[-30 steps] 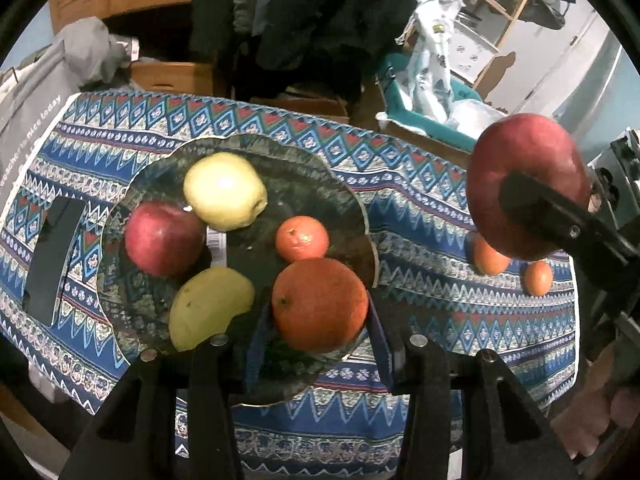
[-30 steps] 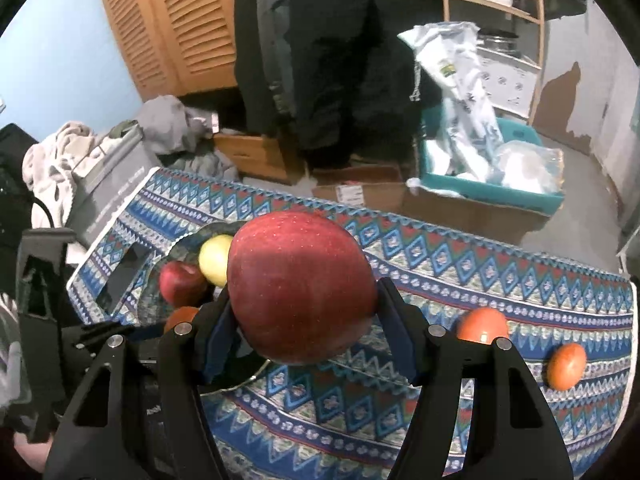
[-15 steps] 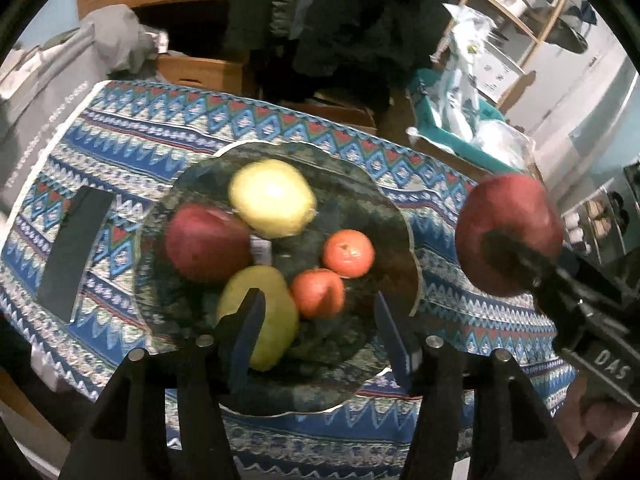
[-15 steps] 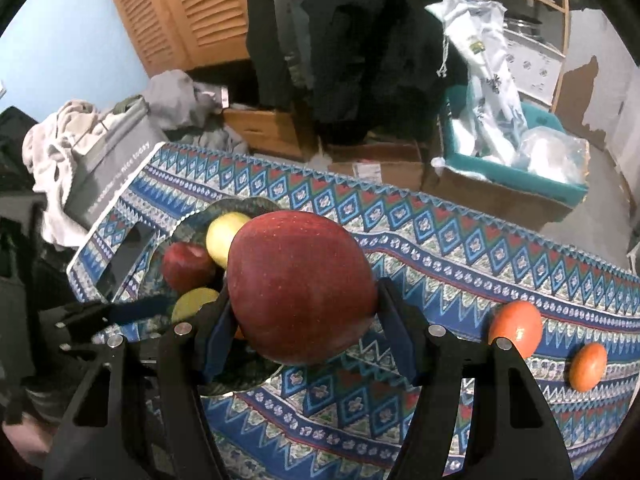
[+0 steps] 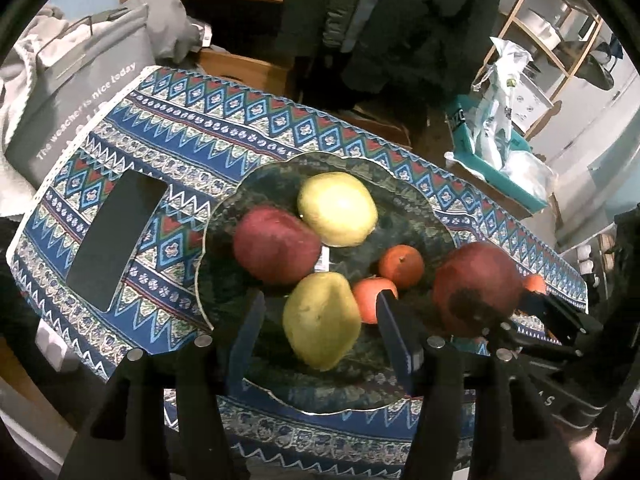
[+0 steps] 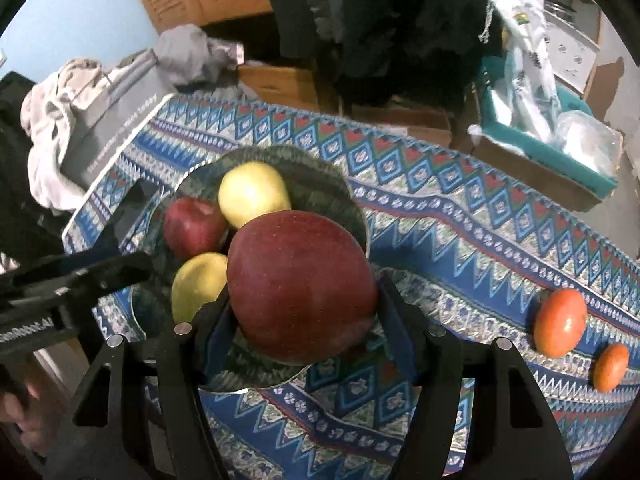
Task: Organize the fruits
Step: 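Lower the orange into the bowl with the left tool while the right tool releases the apple there, then withdraw both open tools from the bowl toward the last two oranges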
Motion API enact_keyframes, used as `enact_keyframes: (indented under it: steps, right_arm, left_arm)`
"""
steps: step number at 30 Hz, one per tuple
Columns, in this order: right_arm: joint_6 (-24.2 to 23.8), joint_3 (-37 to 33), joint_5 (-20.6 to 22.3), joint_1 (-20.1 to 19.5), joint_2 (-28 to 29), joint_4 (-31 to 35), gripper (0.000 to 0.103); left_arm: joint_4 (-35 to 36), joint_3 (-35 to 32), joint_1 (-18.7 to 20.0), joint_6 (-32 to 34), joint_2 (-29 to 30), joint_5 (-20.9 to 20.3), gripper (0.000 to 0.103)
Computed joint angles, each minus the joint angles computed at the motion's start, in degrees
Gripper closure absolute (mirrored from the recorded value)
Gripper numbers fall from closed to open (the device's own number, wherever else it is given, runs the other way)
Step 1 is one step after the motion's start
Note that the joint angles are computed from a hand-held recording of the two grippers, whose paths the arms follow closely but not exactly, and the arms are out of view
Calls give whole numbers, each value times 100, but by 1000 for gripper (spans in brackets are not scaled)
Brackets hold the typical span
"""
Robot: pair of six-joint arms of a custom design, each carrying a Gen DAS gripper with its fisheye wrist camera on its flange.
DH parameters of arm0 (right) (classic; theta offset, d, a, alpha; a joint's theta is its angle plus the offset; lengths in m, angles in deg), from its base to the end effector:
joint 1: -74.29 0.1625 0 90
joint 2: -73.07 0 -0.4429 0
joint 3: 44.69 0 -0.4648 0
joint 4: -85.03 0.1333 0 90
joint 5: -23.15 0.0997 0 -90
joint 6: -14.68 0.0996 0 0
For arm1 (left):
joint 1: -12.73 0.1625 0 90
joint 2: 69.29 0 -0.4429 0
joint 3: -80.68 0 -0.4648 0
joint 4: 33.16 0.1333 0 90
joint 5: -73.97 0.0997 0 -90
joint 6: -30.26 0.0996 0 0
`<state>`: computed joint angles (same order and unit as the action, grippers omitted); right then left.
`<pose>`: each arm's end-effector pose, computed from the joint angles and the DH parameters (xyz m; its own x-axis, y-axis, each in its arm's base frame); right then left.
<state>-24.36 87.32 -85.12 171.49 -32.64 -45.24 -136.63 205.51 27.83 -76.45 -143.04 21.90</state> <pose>0.1535 -0.4003 0.3152 -0.6625 -0.6405 0.3883 -0.6938 0.7201 0.0041 -0.3809 -0.3042 0.1030 -0.7776 -0.4447 -0.4445 -0.0698 0.7636 -0.6419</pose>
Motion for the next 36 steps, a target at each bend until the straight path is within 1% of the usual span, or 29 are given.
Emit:
enact_keyframes:
  steps: [10,11,13,17,20,22,24,29,34,36]
  right_arm:
    - [148,19,-203,36,153,292,36]
    - [139,29,-183,33,133,286,36]
    - [123,6,50,19,47,347,36]
    - [197,-78,144,119,-63,255,36]
    - [314,-171,263,83,-139,309,35]
    - [353,-220,251,88,-187,235,34]
    - [373,-257,248,86,-241,150,30]
    - [338,-331,136,70,-393,-87,28]
    - [177,-360,-36,42,-553,-388,27]
    - [134,-381,-74,3,-623,-460,26]
  left_arm:
    - [97,41,-56,-104,-104,-4,43]
    - [97,38,-60,-95,-106,-1,43]
    - [101,25,-66,-97,-101,8,43]
    - [152,-19,-100,-115,-90,48,43]
    - [173,-58,-119,-115,-60,82,38]
    - [181,-92,-131,-93,-30,109,38]
    - [135,-138,-135,-25,22,130,38]
    - [17,-301,-148,236,214,190,38]
    - [31,-545,-194,455,444,319,30]
    - [84,-652,-207,527,533,372,29]
